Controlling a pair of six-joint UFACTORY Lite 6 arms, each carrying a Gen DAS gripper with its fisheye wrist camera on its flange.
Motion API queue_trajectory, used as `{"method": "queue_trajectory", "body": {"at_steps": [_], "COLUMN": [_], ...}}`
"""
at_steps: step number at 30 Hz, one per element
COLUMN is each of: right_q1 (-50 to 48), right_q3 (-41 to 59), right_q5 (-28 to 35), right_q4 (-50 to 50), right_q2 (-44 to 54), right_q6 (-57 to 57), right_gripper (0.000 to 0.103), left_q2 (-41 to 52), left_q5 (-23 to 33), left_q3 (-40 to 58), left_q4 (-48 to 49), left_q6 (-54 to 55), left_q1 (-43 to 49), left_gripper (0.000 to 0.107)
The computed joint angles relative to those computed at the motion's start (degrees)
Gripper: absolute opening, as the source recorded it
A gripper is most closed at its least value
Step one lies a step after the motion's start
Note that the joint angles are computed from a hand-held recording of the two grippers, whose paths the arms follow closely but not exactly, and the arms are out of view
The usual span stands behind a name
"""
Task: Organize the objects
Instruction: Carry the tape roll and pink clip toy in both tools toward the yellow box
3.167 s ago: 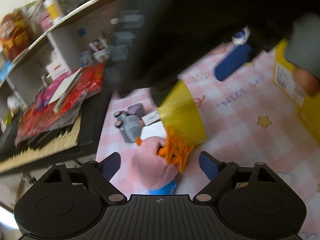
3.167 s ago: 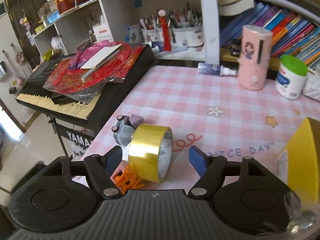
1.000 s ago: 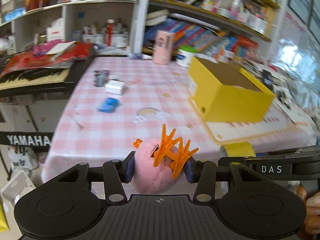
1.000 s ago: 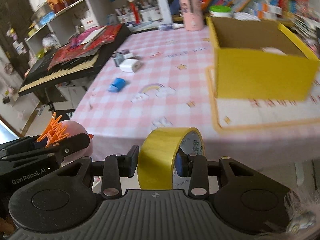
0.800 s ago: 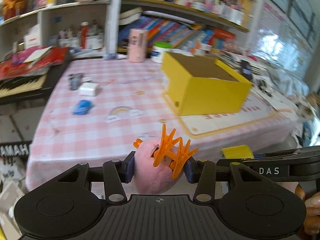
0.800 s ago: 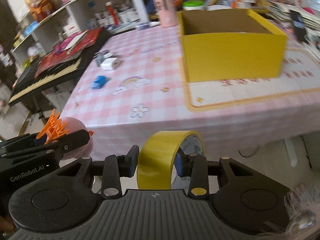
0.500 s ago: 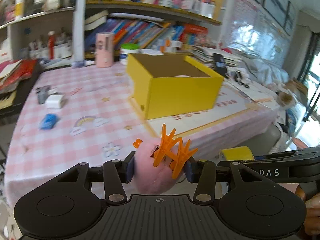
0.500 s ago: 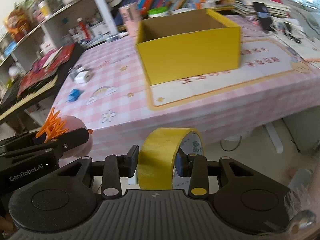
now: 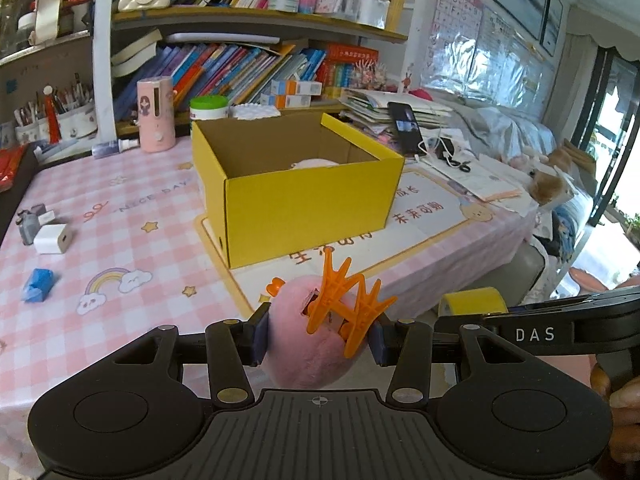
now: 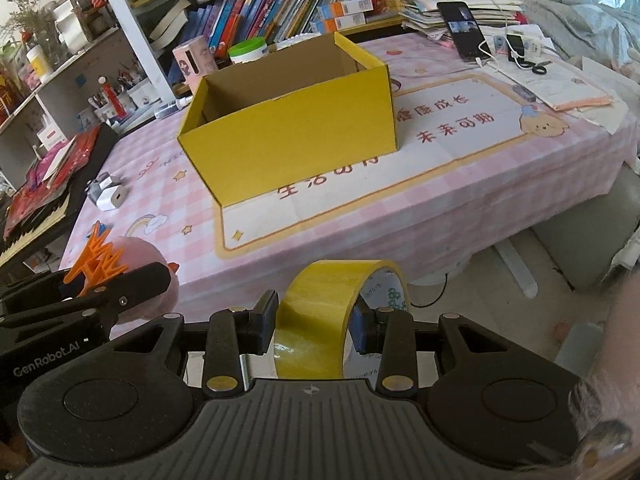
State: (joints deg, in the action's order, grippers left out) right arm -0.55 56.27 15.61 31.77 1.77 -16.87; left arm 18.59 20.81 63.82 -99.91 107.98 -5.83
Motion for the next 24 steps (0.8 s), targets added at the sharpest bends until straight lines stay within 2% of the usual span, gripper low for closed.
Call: {"method": "queue_trajectory", "body": {"at_steps": [8,19,24], "right_q1": [-4.7,-9.9,-11.6], "right_q3": [9.3,26.6,35.5], "right_q5": [4.6,12.1,15.4], "right_q4": [6.9,10.2,10.9], "right_q2": [8.4,22.2,28.8], "right_q6": [-11.5,-20.8,-23.2], "right_gripper": [0.034,0.034,0.035], "left_q2": [5.2,14.0,18.2], "left_q5": [-4.1,-9.7,-12.3], "left_q3": [7.2,19.8,26.3], "left_q4": [0.7,9.4,22.3], "left_q6": [-4.7,-17.4,-32.0], "left_q1": [-3.3,-7.9,-9.5], "left_gripper": [0.046,0.046,0.046]}}
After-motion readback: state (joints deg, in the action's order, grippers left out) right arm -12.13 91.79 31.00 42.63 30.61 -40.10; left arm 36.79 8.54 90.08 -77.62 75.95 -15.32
